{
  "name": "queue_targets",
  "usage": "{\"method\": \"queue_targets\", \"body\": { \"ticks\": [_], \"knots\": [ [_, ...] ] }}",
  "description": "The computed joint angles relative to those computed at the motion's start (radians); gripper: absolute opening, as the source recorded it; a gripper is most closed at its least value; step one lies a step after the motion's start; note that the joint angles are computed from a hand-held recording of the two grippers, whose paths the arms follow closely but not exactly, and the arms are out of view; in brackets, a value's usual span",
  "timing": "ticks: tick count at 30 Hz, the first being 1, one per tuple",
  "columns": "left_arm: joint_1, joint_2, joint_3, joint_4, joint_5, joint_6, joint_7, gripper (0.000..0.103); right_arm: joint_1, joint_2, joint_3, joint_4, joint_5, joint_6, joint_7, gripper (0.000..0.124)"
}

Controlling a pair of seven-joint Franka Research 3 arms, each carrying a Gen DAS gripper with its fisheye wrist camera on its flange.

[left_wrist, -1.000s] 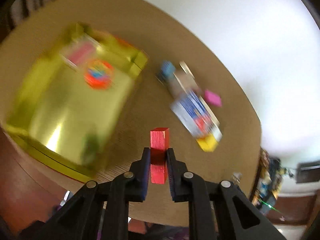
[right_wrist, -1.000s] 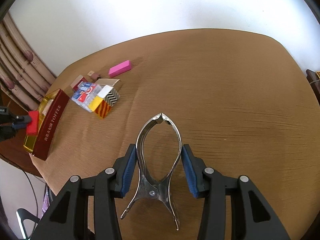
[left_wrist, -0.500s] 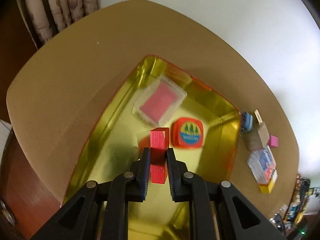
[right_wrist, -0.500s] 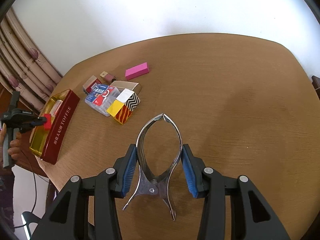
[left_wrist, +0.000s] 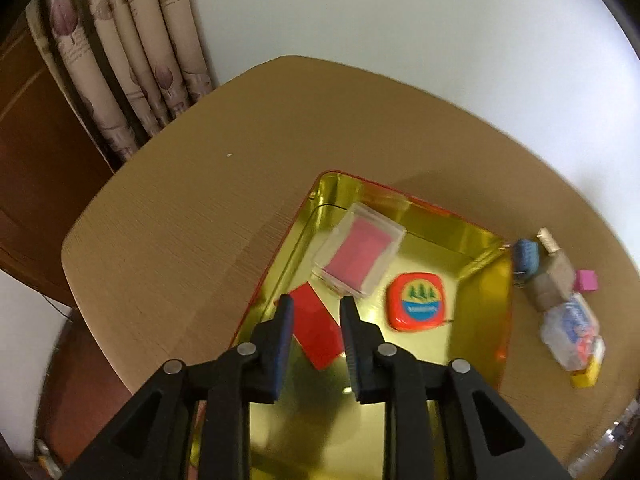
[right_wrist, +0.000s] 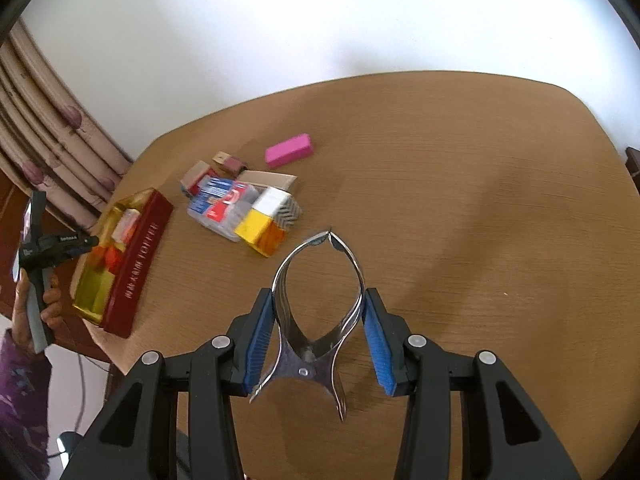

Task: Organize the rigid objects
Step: 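Lower the red block into the tin and open the left tool, then lower the metal clip into the tin and open the right tool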

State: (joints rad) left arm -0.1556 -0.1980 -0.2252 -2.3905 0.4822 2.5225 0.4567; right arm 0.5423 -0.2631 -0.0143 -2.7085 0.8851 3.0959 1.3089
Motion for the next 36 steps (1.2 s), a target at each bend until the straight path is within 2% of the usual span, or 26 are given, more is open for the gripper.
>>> {"method": "queue_targets", "body": {
  "ticks": [4,5,9,12,15,17,21,27,34,36],
  "knots": [
    [0.000,-0.150,-0.019,-0.104,-0.003,0.056,-0.097,0.024,-0.002,-0.006,0.029,0.038,-0.033,-0.017,0.030,0.041],
    [0.000,-0.203,-0.030,-0.141,0.003,0.069,-0.129,0.025,0.027,0.001,0.014,0.065,-0.010,-0.021,0.006,0.041],
    [0.004,-0.381,-0.093,-0.244,0.028,0.039,-0.258,0.028,0.090,0.046,0.001,0.186,0.084,-0.046,-0.097,0.041],
    [-0.014,-0.489,-0.120,-0.307,0.029,0.005,-0.314,0.030,0.121,0.113,0.007,0.324,0.206,-0.106,-0.215,0.041],
    [-0.031,-0.536,-0.142,-0.329,0.039,-0.050,-0.330,0.031,0.111,0.211,0.040,0.474,0.261,-0.183,-0.264,0.041],
    [-0.046,-0.557,-0.149,-0.351,0.052,-0.062,-0.333,0.031,0.091,0.296,0.066,0.585,0.251,-0.248,-0.254,0.041],
    [-0.057,-0.554,-0.158,-0.374,0.079,-0.048,-0.351,0.031,0.064,0.470,0.104,0.777,0.089,-0.335,-0.113,0.041],
    [-0.073,-0.547,-0.112,-0.419,0.063,0.035,-0.343,0.031,0.059,0.728,0.112,1.060,-0.165,-0.486,0.138,0.041],
    [-0.054,-0.518,-0.103,-0.434,0.032,0.077,-0.320,0.031,0.035,0.902,0.142,1.264,-0.321,-0.550,0.298,0.041],
    [-0.047,-0.513,-0.109,-0.434,0.033,0.082,-0.318,0.031,0.048,0.927,0.133,1.291,-0.383,-0.531,0.352,0.044]
  ]
}}
